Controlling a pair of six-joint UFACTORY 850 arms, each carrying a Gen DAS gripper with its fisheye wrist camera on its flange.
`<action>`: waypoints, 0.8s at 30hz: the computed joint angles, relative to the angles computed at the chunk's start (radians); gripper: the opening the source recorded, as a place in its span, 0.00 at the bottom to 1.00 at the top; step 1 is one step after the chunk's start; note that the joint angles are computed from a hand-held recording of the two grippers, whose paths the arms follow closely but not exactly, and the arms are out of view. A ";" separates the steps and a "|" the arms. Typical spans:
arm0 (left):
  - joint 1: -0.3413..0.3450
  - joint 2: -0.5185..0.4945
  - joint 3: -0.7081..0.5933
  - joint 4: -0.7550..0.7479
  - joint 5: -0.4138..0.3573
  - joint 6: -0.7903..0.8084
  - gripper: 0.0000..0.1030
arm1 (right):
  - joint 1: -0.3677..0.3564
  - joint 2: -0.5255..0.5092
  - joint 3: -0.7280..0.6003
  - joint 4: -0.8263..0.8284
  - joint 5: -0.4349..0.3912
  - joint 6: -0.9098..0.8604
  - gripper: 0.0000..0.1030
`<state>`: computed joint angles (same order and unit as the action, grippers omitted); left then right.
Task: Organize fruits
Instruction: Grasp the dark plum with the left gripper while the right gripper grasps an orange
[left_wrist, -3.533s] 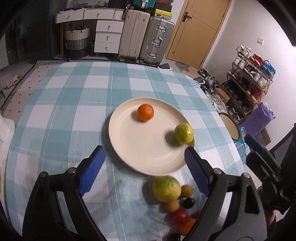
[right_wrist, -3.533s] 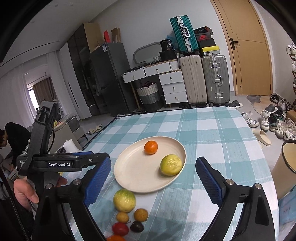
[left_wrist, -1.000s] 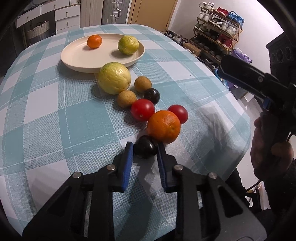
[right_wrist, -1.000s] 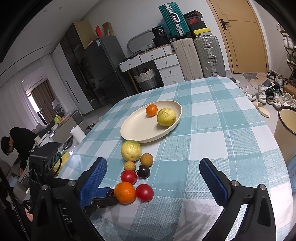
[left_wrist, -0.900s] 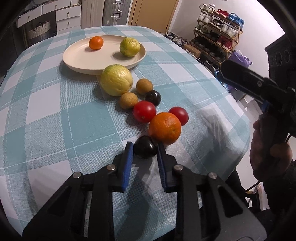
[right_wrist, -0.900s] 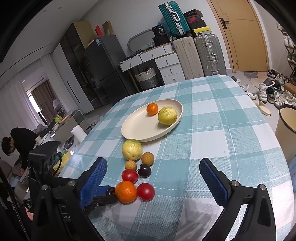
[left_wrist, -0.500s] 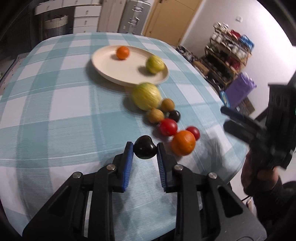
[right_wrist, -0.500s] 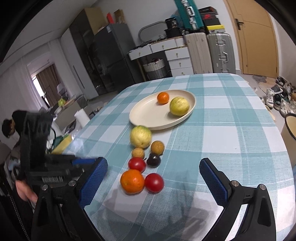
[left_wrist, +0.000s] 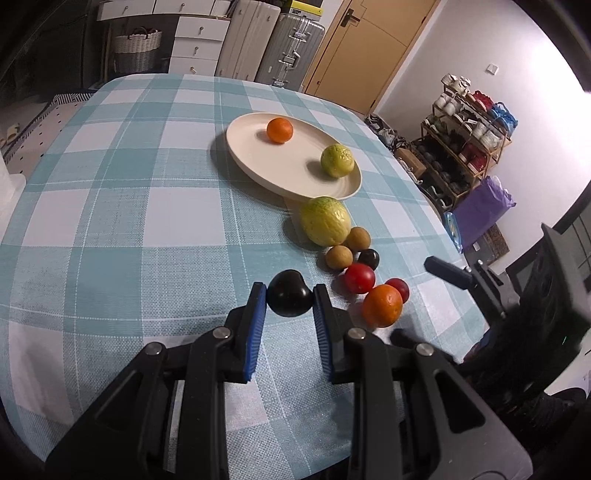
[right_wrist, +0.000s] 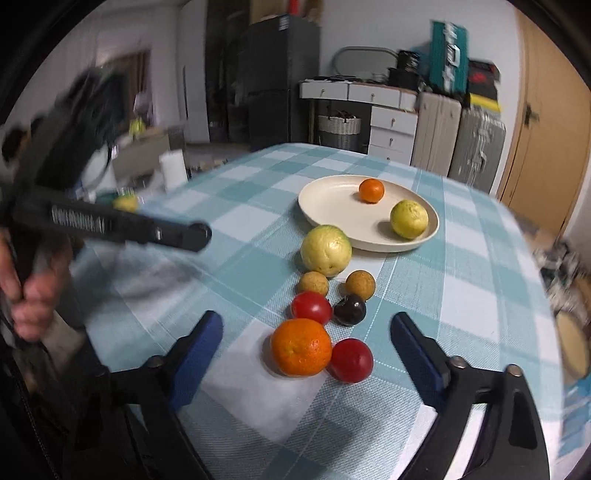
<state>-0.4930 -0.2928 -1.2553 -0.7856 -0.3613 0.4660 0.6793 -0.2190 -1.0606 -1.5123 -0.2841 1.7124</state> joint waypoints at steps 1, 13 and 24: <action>-0.001 -0.002 -0.002 -0.002 0.001 0.000 0.22 | 0.010 -0.012 -0.010 0.032 -0.024 -0.054 0.83; 0.006 0.001 0.006 -0.047 0.001 0.035 0.22 | 0.059 -0.105 -0.079 0.174 -0.160 -0.346 0.53; 0.009 -0.005 0.002 -0.044 -0.006 0.023 0.22 | 0.040 -0.105 -0.082 0.197 -0.151 -0.342 0.39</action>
